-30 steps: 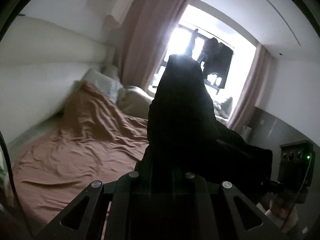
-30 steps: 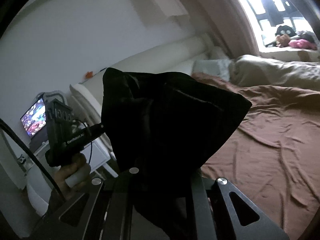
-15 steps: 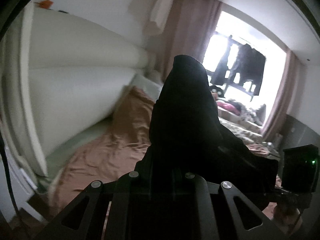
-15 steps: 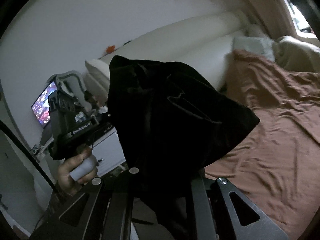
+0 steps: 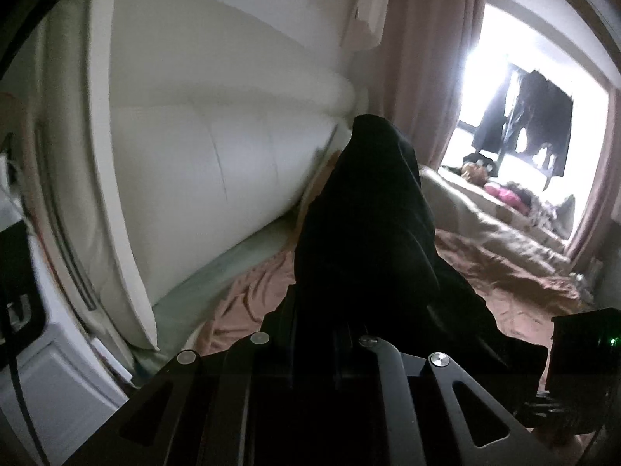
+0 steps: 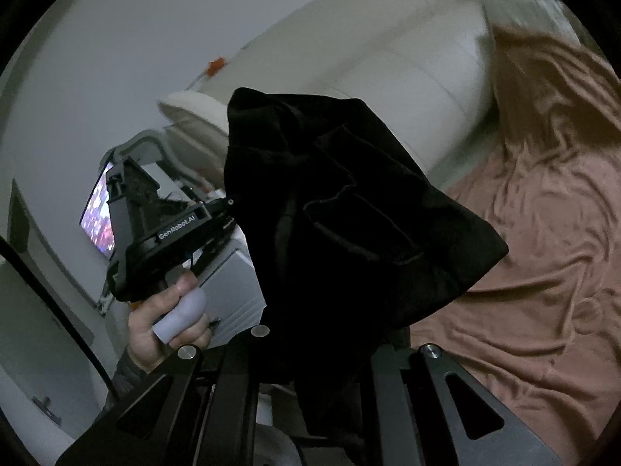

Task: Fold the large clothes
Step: 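Lift the folded jacket with both tools and carry it toward the headboard, then lower the jacket onto the bed beside the headboard and open both tools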

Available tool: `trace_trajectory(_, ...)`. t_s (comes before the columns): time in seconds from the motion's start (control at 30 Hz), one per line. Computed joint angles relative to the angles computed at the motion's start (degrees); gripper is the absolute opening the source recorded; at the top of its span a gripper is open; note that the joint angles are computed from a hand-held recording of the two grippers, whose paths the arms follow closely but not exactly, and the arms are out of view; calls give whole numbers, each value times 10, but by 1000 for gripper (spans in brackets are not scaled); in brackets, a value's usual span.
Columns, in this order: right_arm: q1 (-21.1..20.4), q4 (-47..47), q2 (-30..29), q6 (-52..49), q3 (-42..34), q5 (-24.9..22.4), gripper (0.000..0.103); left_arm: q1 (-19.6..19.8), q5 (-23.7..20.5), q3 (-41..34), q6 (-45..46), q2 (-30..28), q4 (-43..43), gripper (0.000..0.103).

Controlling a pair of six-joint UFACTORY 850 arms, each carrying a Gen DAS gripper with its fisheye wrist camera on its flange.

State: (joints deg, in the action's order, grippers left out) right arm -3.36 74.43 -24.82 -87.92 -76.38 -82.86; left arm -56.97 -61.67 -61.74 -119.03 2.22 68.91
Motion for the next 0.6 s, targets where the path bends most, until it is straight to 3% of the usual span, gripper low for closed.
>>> trace_trajectory(0.1,8,3,-50,25,-53,15,7,42,50,8,2,-14,2,13)
trace_trajectory(0.3,7,4,-135,70,-149,48,7,147,173,-37,41,-97,-15,13)
trace_trajectory(0.5,15,-21,-210,109,-247,71,7,197,227,-65,57,-156,-22,13)
trace_trajectory(0.6,29,-34,-231,126,-267,110,7,214,242,-84,94,-188,-49,13)
